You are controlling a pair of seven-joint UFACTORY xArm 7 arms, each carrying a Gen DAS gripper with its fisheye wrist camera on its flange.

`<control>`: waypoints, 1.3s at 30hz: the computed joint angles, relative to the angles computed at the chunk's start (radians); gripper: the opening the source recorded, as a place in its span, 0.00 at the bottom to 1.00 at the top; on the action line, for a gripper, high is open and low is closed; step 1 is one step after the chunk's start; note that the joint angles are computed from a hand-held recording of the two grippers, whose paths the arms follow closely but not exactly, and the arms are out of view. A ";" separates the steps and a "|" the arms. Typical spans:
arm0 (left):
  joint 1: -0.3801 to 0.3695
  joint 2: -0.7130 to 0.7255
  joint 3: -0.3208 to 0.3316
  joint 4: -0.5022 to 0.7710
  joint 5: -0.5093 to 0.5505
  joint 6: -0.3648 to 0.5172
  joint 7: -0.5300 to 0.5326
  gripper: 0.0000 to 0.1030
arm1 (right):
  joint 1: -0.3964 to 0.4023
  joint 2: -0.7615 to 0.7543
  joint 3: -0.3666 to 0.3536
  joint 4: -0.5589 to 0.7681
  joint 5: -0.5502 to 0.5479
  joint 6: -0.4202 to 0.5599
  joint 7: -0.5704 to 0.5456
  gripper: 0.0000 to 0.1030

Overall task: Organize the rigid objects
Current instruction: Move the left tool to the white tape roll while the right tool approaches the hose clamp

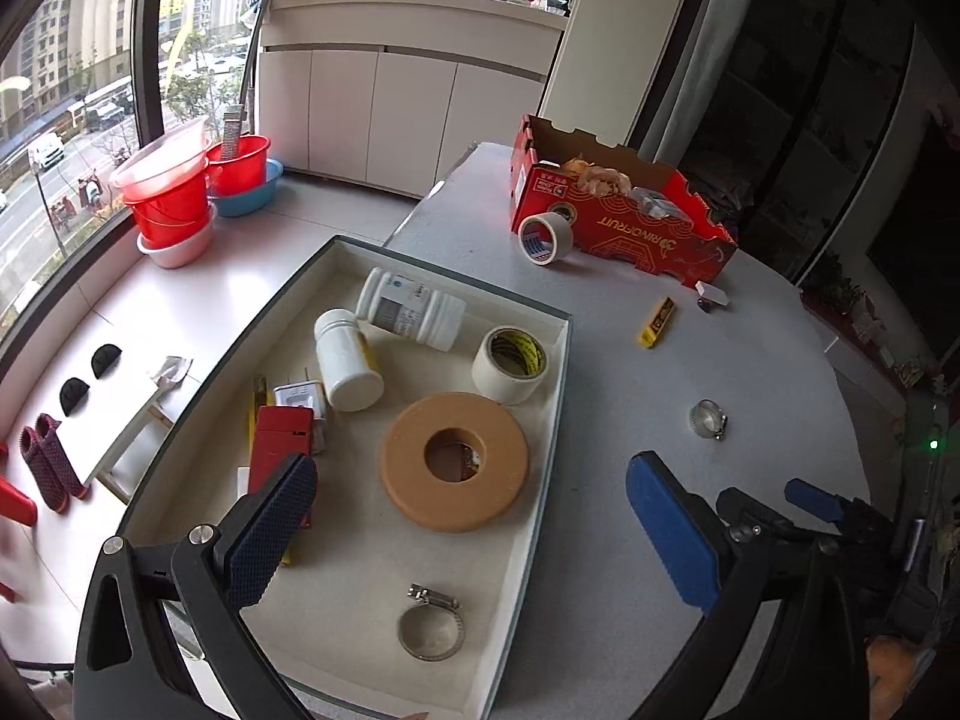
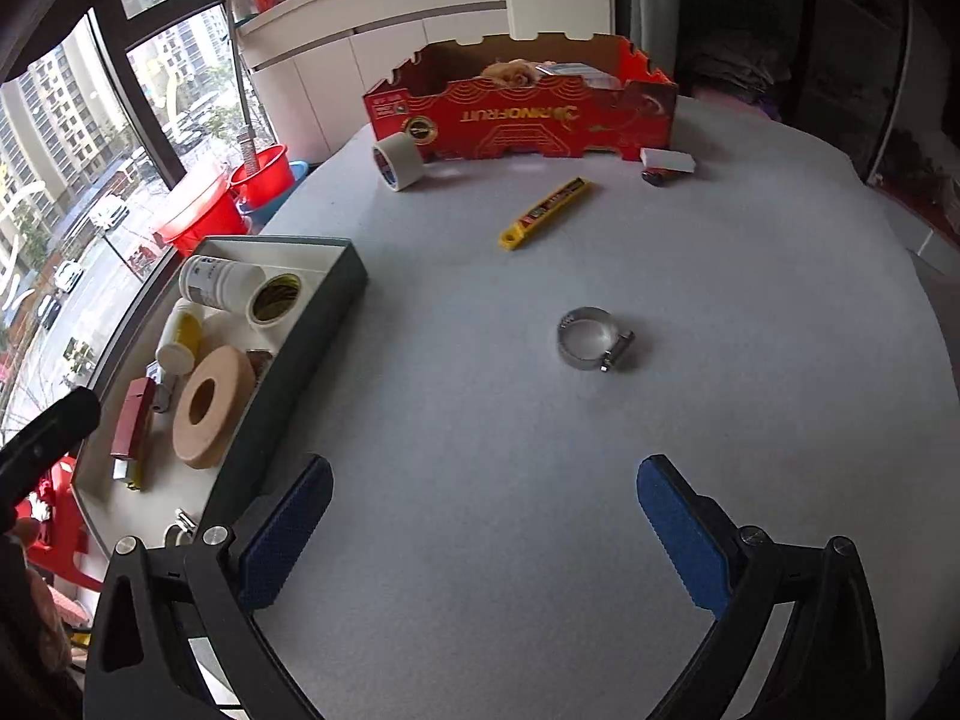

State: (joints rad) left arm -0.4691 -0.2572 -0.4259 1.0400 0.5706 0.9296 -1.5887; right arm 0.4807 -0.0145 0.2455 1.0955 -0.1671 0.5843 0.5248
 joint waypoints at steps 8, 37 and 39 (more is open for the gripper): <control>-0.047 0.285 0.076 0.325 0.022 0.007 -0.007 1.00 | -0.072 -0.073 -0.033 -0.164 -0.053 -0.013 0.033 0.99; -0.155 1.175 0.502 1.361 -0.103 0.384 0.267 1.00 | 0.015 0.327 -0.097 0.222 -0.133 -0.165 -0.175 1.00; -0.150 1.176 0.506 1.343 -0.131 0.367 0.273 1.00 | 0.021 0.333 -0.102 0.235 -0.119 -0.150 -0.183 1.00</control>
